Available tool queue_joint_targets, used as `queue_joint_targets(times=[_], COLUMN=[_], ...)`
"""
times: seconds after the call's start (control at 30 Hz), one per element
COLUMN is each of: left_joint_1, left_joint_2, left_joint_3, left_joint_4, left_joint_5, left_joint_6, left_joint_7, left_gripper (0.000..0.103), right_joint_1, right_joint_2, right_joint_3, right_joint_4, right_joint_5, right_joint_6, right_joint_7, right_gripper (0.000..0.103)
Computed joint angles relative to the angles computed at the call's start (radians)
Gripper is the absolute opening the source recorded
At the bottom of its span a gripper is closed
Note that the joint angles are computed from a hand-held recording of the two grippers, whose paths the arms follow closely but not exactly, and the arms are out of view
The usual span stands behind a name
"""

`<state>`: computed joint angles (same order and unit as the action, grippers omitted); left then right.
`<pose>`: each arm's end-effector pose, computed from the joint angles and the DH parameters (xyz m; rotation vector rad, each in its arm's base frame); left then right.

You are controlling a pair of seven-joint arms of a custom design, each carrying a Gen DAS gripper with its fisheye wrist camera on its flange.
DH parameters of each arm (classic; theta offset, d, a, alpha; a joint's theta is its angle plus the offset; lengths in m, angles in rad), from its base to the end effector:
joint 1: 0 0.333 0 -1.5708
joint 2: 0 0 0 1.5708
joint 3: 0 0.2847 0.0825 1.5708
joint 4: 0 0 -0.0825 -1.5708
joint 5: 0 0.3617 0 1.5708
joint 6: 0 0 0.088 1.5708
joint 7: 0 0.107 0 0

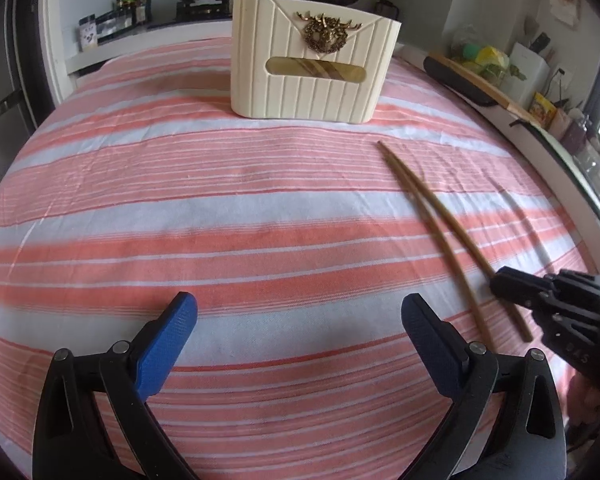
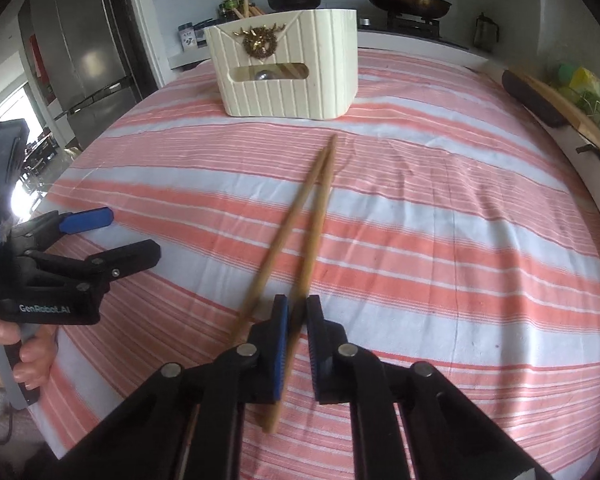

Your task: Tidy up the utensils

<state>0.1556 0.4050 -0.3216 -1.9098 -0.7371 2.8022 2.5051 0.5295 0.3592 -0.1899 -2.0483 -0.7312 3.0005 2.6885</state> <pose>0.6278 -0.0583 0.3234 -1.5394 2.3196 -0.9432 0.5475 0.2502 0.3058 -1.7733 1.8626 -0.5301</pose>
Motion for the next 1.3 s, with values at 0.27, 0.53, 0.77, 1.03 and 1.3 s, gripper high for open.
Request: queue_joint_targets(times=[0.27, 0.53, 0.77, 1.03, 1.3], left_joint_1=[-0.14, -0.221, -0.15, -0.003, 0.142], left_joint_2=[-0.036, 0.02, 0.024, -0.002, -0.006], left_joint_3=[0.03, 0.059, 0.029, 0.026, -0.05], left_joint_4=[-0.002, -0.021, -0.035, -0.067, -0.034], left_joint_5=[0.078, 0.396, 0.45, 0.42, 0.217], left_joint_6=[-0.029, 0.124, 0.179, 0.162, 0.025], left_joint_7=[-0.065, -0.269, -0.357, -0.379, -0.164], left_gripper=[0.1, 0.025, 0.004, 0.004, 0.02], right_joint_1=[0.102, 0.048, -0.017, -0.104, -0.142], right_joint_2=[-0.108, -0.144, -0.142, -0.149, -0.151], right_joint_3=[-0.145, -0.098, 0.004, 0.108, 0.173], right_joint_4=[-0.126, -0.154, -0.134, -0.134, -0.132], right_joint_5=[-0.343, -0.531, -0.521, -0.523, -0.471], right_joint_6=[-0.027, -0.032, -0.124, -0.162, -0.193], right_joint_7=[0.446, 0.627, 0.568, 0.556, 0.464], right_gripper=[0.007, 0.007, 0.007, 0.007, 0.007])
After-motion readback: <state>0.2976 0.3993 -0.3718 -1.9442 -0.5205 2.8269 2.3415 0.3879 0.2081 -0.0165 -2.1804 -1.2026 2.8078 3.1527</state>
